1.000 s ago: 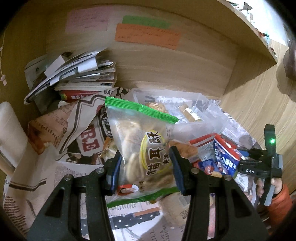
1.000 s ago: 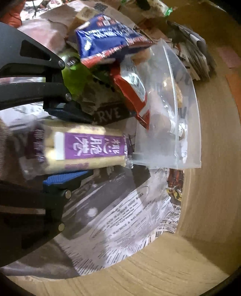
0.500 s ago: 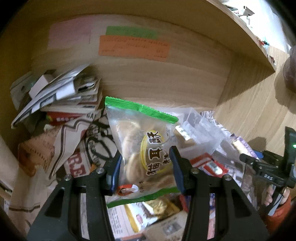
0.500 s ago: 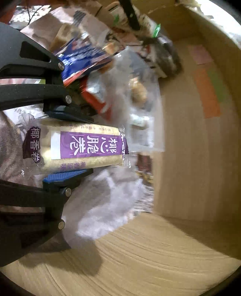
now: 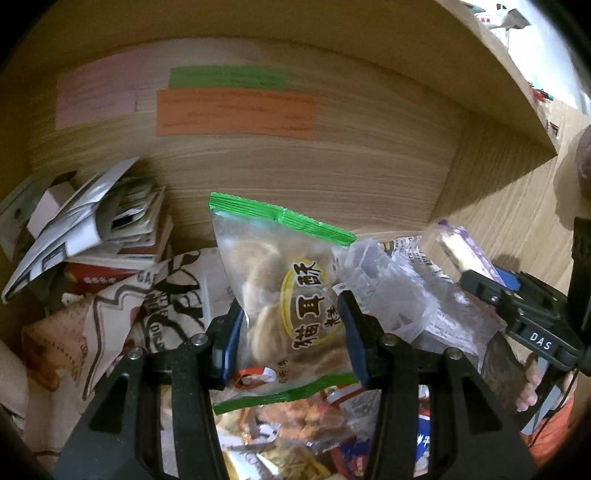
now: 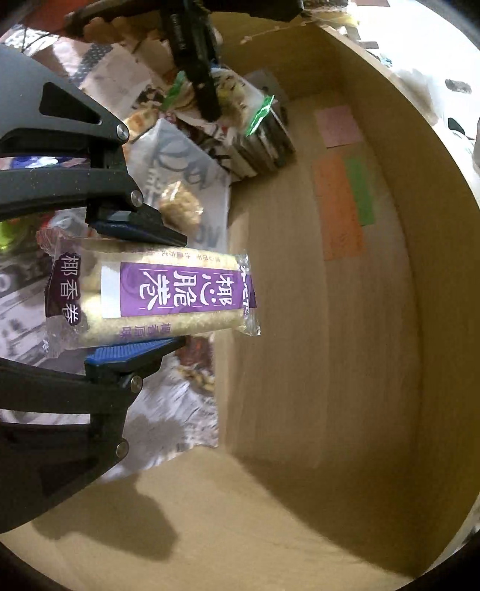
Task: Organize snacks
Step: 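Place the cookie bag and coconut roll into the clear box, releasing both tools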
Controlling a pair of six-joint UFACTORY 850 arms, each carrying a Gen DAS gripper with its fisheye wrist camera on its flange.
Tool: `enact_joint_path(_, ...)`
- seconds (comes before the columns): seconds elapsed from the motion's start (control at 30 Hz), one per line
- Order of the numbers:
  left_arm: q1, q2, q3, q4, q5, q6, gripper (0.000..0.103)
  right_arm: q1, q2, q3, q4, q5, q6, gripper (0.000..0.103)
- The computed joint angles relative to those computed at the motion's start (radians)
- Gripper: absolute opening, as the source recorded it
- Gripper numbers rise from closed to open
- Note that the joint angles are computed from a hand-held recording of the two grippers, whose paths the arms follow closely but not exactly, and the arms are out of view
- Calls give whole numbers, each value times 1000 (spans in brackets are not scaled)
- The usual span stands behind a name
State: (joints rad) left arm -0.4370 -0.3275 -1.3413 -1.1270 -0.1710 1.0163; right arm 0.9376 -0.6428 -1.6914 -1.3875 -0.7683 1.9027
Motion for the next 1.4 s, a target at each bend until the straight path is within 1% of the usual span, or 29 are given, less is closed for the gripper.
enact_joint_path(0.17, -18, -53, -75, 201, -7, -200, 48, -25, -41, -70, 24, 31, -66, 43)
enact_joint_path(0.23, -20, -83, -112, 285, -21, -285, 48, -35, -57, -95, 44, 51, -95, 43)
enact_joint_path(0.3, -26, -117, -152, 402, -34, -405, 48, -47, -75, -124, 93, 78, -154, 43)
enact_joint_path(0.4, -28, -169, -212, 526, -71, -534, 48, -60, -110, -171, 147, 90, -216, 43)
enact_joint_path(0.47, -27, -198, -244, 572, -95, -581, 48, -71, -136, -207, 194, 97, -270, 43)
enact_joint_path(0.5, -29, -214, -262, 618, -105, -627, 48, -75, -145, -219, 213, 98, -290, 43)
enact_joint_path(0.6, -33, -246, -296, 698, -123, -708, 48, -90, -171, -251, 276, 103, -351, 43)
enact_joint_path(0.7, -34, -273, -327, 744, -157, -759, 48, -103, -198, -285, 342, 105, -412, 43)
enact_joint_path(0.8, -33, -293, -351, 771, -187, -784, 48, -111, -215, -306, 392, 108, -453, 43)
enact_joint_path(0.87, -36, -306, -366, 794, -192, -807, 48, -115, -222, -316, 421, 116, -475, 43)
enact_joint_path(0.93, -39, -299, -359, 825, -184, -836, 49, -115, -231, -330, 432, 105, -487, 43)
enact_joint_path(1.03, -37, -289, -348, 786, -183, -795, 49, -111, -233, -339, 433, 97, -502, 45)
enact_joint_path(1.07, -34, -288, -344, 772, -179, -779, 49, -108, -227, -333, 419, 98, -491, 47)
enact_joint_path(1.1, -33, -272, -325, 752, -170, -757, 49, -104, -219, -324, 402, 98, -476, 48)
enact_joint_path(1.23, -26, -203, -246, 693, -123, -684, 49, -83, -181, -278, 323, 98, -411, 49)
enact_joint_path(1.4, -11, -98, -130, 582, -62, -546, 50, -54, -111, -186, 220, 111, -315, 51)
